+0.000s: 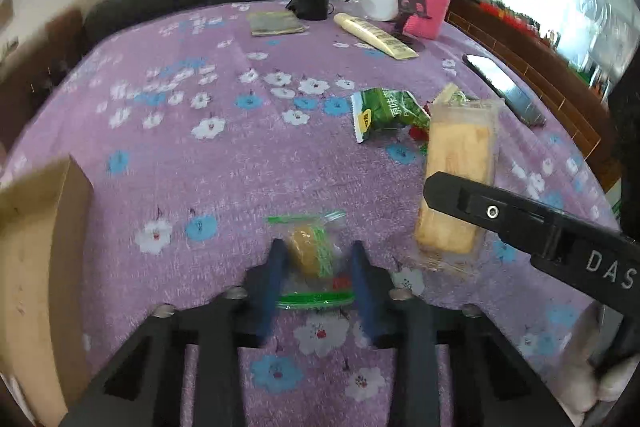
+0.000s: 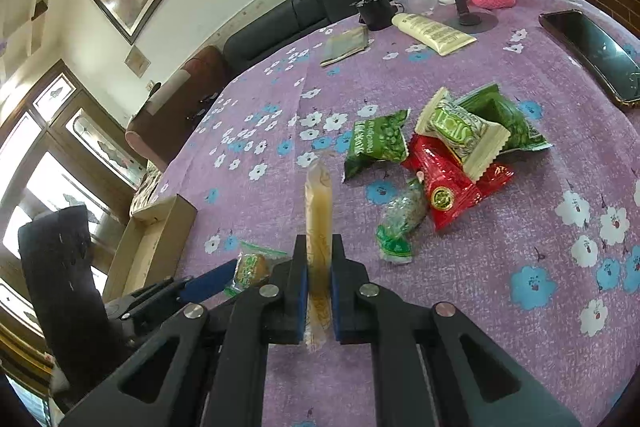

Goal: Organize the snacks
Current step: 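Carry both held snacks over the tray and release them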

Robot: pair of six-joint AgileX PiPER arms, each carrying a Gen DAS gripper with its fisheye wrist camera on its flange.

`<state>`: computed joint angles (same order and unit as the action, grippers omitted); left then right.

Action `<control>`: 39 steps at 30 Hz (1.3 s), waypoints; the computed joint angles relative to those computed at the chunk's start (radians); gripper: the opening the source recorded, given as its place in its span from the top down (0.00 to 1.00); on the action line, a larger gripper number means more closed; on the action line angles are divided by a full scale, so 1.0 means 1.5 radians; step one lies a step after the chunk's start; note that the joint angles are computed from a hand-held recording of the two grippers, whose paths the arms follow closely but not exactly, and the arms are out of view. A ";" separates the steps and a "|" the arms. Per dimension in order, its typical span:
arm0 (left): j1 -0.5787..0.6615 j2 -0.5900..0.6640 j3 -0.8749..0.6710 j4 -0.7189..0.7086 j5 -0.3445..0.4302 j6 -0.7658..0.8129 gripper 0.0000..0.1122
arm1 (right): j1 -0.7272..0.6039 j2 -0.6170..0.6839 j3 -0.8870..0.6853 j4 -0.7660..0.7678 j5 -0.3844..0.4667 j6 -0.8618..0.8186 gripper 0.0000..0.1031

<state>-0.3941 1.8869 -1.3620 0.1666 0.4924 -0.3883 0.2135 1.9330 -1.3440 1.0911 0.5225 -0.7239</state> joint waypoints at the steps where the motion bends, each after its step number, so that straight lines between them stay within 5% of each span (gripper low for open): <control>1: 0.003 -0.003 0.002 -0.027 -0.002 0.018 0.78 | 0.000 0.000 0.000 0.001 0.000 0.000 0.92; 6: 0.020 -0.046 0.041 -0.052 -0.022 0.028 0.82 | -0.002 0.000 -0.002 0.010 0.009 -0.014 0.92; 13: 0.104 -0.182 0.153 -0.246 -0.059 0.170 0.82 | 0.018 -0.016 -0.003 -0.012 0.017 0.009 0.92; 19: 0.209 -0.333 0.236 -0.182 -0.035 0.149 0.81 | 0.084 -0.035 -0.050 -0.032 0.085 0.038 0.92; 26: 0.435 -0.360 0.315 -0.315 -0.024 0.335 0.81 | 0.228 0.054 -0.221 -0.147 0.138 0.192 0.91; 36: 0.584 -0.322 0.342 -0.555 0.010 0.612 0.79 | 0.347 0.255 -0.532 -0.311 0.241 0.412 0.91; 39: 0.616 -0.329 0.348 -0.617 0.037 0.674 0.64 | 0.362 0.309 -0.628 -0.349 0.283 0.455 0.90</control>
